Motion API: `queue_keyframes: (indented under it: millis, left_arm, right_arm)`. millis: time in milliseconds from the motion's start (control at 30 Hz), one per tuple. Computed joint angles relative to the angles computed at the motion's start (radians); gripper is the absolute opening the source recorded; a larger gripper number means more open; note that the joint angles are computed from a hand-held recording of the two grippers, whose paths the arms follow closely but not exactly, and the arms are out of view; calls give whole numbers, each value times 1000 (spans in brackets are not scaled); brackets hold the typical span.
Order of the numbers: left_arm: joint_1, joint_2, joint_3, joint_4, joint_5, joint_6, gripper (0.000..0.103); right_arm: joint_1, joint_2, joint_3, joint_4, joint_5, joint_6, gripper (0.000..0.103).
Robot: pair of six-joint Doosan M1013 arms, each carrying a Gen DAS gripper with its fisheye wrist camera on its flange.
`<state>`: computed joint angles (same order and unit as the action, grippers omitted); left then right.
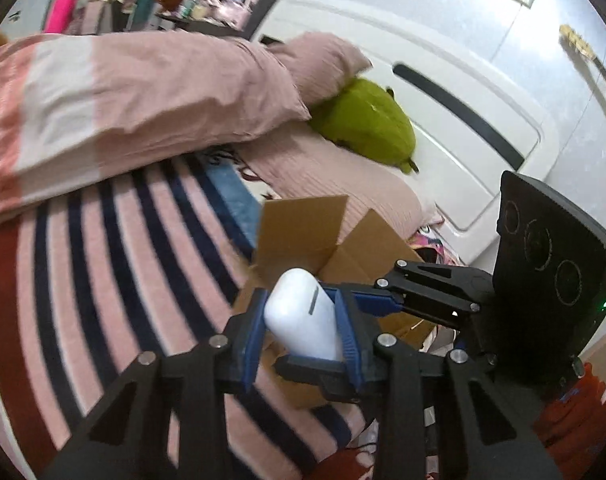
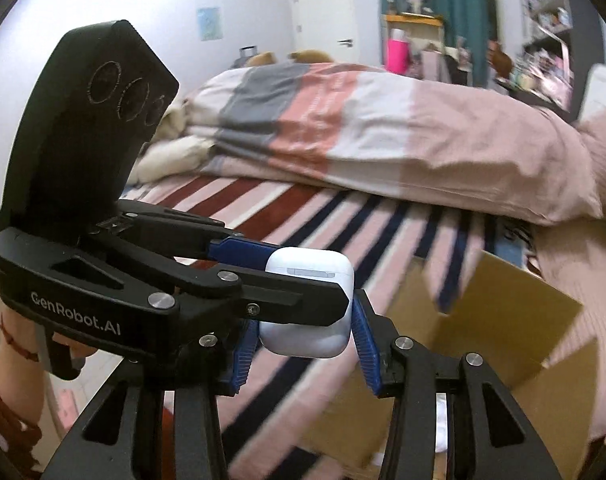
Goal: Organize rigid objects
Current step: 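Lower the white earbud case into the cardboard box and release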
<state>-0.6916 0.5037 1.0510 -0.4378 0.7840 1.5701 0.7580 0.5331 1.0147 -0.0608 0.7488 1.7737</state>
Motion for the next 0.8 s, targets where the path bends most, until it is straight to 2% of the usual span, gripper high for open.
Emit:
queue_keyframes:
  millis: [133, 267, 400, 433, 467, 533, 600, 667, 800]
  left_arm:
    - [-26, 103, -179, 70, 150, -35, 31]
    - [-49, 186, -320, 127, 286, -69, 31]
    - [-68, 202, -347, 190, 324, -92, 33]
    - [-71, 206, -354, 205, 331, -98, 38]
    - [-74, 206, -355, 224, 333, -108, 42]
    - [-79, 192, -332, 260, 310, -131, 64]
    - [-83, 168, -296, 294, 271, -148, 74]
    - [-86, 142, -259, 328, 235, -170, 79]
    - [-105, 65, -151, 480, 134, -280, 92]
  right_arm:
    - [-42, -33, 39, 11, 31, 53, 40]
    - [-71, -42, 51, 10, 103, 90, 40]
    - [-82, -41, 62, -1, 151, 113, 40]
    - [-84, -42, 67, 2, 156, 117, 40]
    - [-87, -41, 67, 8, 167, 119, 40]
    - [-90, -43, 73, 10, 177, 124, 41]
    - [-88, -48, 82, -6, 172, 131, 43]
    - [-87, -54, 89, -15, 166, 141, 53]
    - [-80, -70, 105, -44, 131, 152, 63]
